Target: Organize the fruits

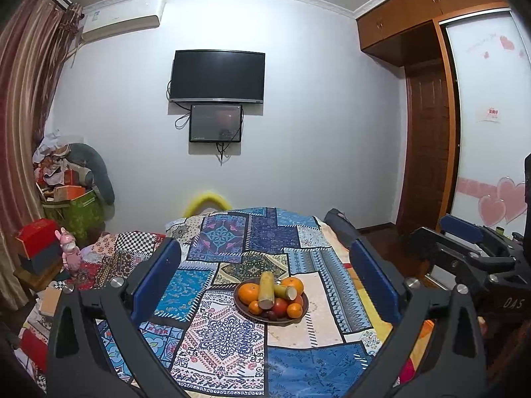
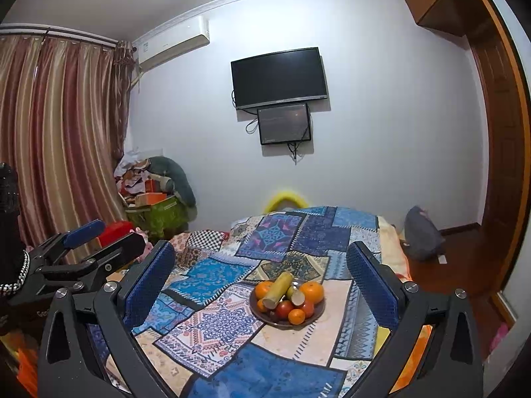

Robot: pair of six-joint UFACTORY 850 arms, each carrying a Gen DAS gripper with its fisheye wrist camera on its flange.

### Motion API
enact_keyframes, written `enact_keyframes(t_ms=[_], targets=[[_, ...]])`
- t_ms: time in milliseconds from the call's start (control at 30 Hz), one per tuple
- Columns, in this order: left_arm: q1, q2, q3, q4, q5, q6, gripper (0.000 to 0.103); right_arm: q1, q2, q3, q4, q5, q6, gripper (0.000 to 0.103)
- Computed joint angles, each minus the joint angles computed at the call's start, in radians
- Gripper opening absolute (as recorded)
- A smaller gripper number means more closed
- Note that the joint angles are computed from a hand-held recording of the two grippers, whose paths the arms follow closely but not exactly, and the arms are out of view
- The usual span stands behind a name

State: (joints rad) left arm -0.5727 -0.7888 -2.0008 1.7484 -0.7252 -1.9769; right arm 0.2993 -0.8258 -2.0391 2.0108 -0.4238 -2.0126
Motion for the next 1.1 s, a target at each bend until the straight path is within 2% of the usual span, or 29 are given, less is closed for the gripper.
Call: enact_keyframes(t_ms=[467,1100], targets=[[-0.004,0.0,-0.002,0.006,0.006,0.003,0.103,0.002,0.027,0.034,0.082,0.021,-0.09,0.103],[-0.001,0.007,0.001,0.004,0.04,-0.004,0.103,-0.001,0.031,0.037,0.107,0.031,-0.121,0.103]])
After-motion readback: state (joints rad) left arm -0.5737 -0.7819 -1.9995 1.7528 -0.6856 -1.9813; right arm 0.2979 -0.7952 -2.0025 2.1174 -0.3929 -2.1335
